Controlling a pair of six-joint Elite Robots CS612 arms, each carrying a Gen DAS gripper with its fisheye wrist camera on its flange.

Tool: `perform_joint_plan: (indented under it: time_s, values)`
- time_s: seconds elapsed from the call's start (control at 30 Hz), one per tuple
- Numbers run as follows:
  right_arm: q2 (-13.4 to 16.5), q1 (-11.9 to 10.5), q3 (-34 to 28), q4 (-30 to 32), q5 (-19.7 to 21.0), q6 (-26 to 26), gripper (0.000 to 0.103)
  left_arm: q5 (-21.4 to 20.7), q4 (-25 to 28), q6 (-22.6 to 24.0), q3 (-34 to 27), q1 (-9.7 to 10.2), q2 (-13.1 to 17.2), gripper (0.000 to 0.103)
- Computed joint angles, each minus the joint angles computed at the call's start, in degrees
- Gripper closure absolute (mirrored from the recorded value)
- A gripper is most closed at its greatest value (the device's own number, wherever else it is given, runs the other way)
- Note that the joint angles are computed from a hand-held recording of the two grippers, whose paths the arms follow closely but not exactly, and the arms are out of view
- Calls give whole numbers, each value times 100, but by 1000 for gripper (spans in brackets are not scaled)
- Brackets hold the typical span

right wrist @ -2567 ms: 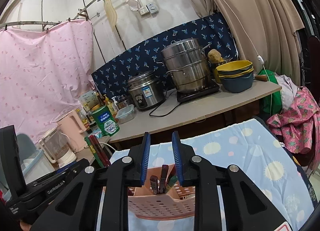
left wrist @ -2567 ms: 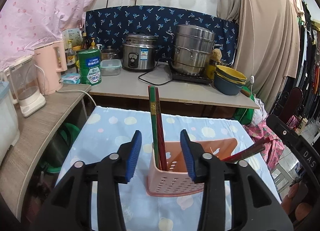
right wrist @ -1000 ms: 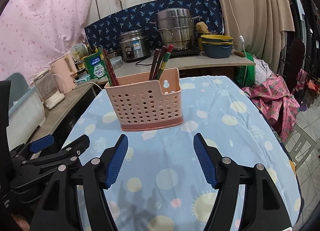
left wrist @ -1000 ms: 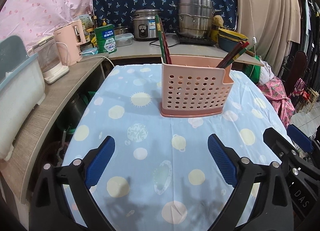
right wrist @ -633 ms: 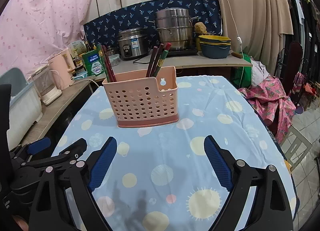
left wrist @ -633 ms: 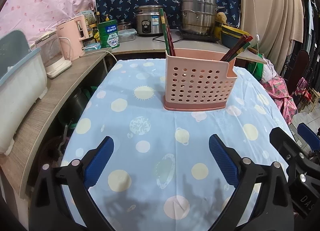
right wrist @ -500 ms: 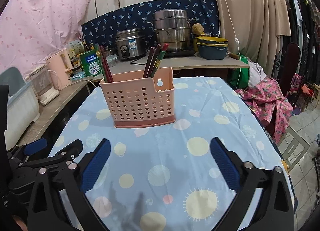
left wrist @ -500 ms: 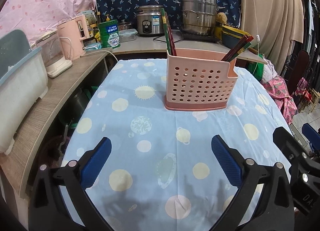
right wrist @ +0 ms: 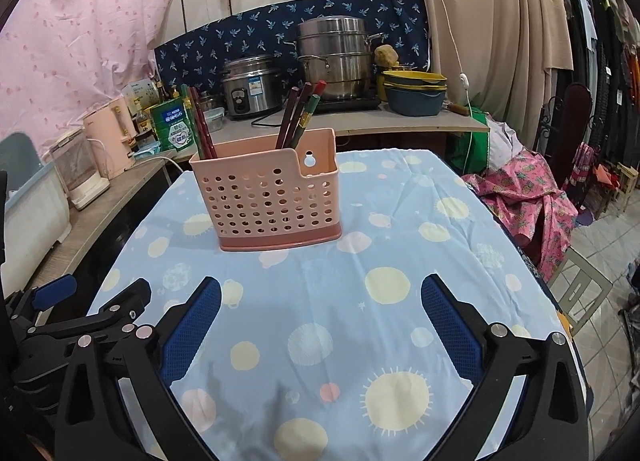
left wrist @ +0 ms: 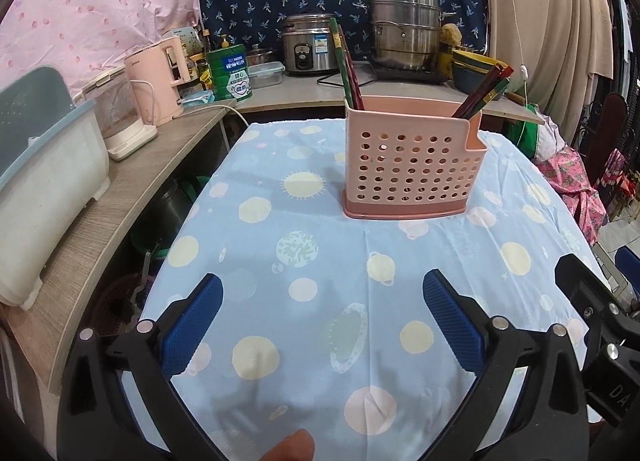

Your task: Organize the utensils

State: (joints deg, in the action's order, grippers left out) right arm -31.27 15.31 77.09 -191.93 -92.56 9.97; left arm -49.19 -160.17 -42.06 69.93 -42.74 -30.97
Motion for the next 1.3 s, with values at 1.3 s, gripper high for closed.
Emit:
perform_joint_plan:
  time_s: [1.3]
  values:
    - [36, 17, -28, 35, -63, -65, 6, 138, 288, -59, -138, -7, 45, 7]
